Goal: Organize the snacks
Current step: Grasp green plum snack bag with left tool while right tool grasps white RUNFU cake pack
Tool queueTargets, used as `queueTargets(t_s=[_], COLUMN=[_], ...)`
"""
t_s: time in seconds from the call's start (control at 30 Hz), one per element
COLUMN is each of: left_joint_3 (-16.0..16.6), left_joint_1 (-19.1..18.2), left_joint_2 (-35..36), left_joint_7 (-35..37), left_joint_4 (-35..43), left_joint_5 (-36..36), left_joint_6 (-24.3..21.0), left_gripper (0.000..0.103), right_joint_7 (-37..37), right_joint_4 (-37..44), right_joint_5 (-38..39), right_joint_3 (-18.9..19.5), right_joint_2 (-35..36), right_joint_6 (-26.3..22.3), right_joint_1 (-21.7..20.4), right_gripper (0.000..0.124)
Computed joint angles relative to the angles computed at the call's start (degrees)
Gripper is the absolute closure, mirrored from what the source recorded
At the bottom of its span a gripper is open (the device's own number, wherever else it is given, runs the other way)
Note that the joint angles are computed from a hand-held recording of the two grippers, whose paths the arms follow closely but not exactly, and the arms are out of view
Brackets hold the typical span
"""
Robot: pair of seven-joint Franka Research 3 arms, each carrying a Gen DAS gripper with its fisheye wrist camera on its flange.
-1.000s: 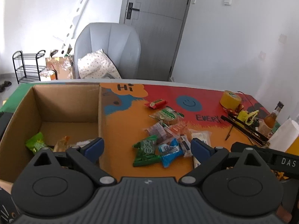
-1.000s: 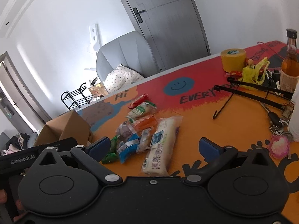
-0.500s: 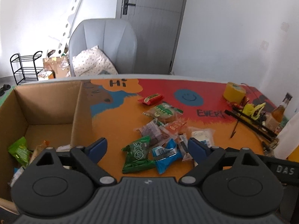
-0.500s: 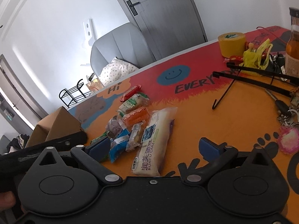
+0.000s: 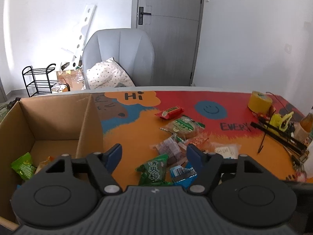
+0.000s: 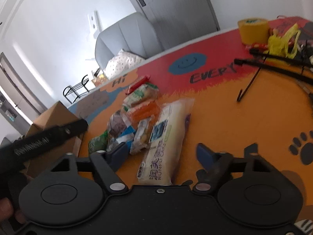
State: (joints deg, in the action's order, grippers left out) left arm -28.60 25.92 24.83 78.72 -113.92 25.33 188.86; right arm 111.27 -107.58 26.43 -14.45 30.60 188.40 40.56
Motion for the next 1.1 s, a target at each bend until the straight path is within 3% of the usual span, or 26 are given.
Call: queueTargets(t_s=[0.07, 0.13, 0.2, 0.33, 0.43, 0.53, 0.6, 0.67, 0.73, 0.8, 0.87, 0.93, 1.03, 1.1], left_joint_3=[-1.67, -6.49, -7.1, -4.17, -3.3, 5.03, 13.9, 17.58, 16.78, 19.44, 19.36, 18.45, 14.91, 14.65], left_joint_1=[1.5, 5.71, 5.91, 2.4, 0.76, -7.16, -15.21, -18.55, -17.9, -20.31, -20.2, -19.37, -16.23, -16.01], left_joint_2=[0.06, 0.75, 0.52, 0.39, 1.35, 0.69, 0.0, 0.32, 1.01, 1.45, 1.98, 2.53, 3.17, 3.23], left_joint_7=[-0.12, 0.35, 0.71, 0.62, 1.98, 1.52, -0.35, -1.01, -0.93, -1.52, -1.54, -1.12, 0.88, 1.32], left_joint_4=[-0.13, -0.35, -0.8, -0.22, 0.98, 1.15, 0.71, 1.01, 1.89, 2.45, 3.03, 3.6, 3.63, 3.37], left_joint_5=[0.12, 0.67, 0.73, -0.01, -2.21, -3.64, -4.84, -5.07, -4.99, -5.35, -5.63, -5.99, -6.79, -7.17], left_joint_6=[-0.05, -0.76, -0.46, -1.96, -5.06, -4.03, -1.25, -0.55, -2.13, -2.46, -3.59, -4.9, -6.09, -5.3], left_gripper=[0.039, 0.045, 0.045, 0.047, 0.05, 0.051, 0.052, 0.052, 0.052, 0.052, 0.052, 0.052, 0.055, 0.06], right_joint_7=[0.05, -0.18, -0.84, -2.73, -3.72, -4.19, -4.36, -4.21, -3.64, -2.92, -1.85, -0.52, 1.4, 2.75], right_joint_4=[0.07, -0.01, -0.61, -1.6, -2.39, -3.06, -3.55, -3.97, -4.03, -4.08, -3.67, -2.9, -2.07, -1.76], right_joint_5=[-0.19, -0.08, -0.26, 1.23, 3.08, 5.17, 6.31, 7.17, 7.64, 7.24, 6.83, 5.65, 3.07, 1.37], right_joint_3=[-0.44, -1.59, 2.65, 1.5, -0.95, -3.65, -6.04, -8.5, -10.71, -10.63, -11.56, -14.78, -17.8, -20.14], right_joint_2=[0.45, 0.63, 0.0, -0.35, -0.61, -0.75, -0.83, -0.77, -0.5, -0.67, -0.32, 0.98, 2.51, 3.39], right_joint_6=[0.16, -0.02, 1.33, 2.47, 2.63, 2.51, 2.16, 1.73, 1.06, 0.76, -0.02, -1.2, -2.19, -3.01], right_joint_1=[0.39, 1.35, -2.5, -1.1, 1.27, 3.72, 5.93, 8.18, 10.11, 9.99, 10.69, 13.39, 15.82, 17.68], right_gripper=[0.07, 0.091, 0.093, 0.098, 0.099, 0.099, 0.099, 0.099, 0.097, 0.09, 0.082, 0.071, 0.068, 0.068])
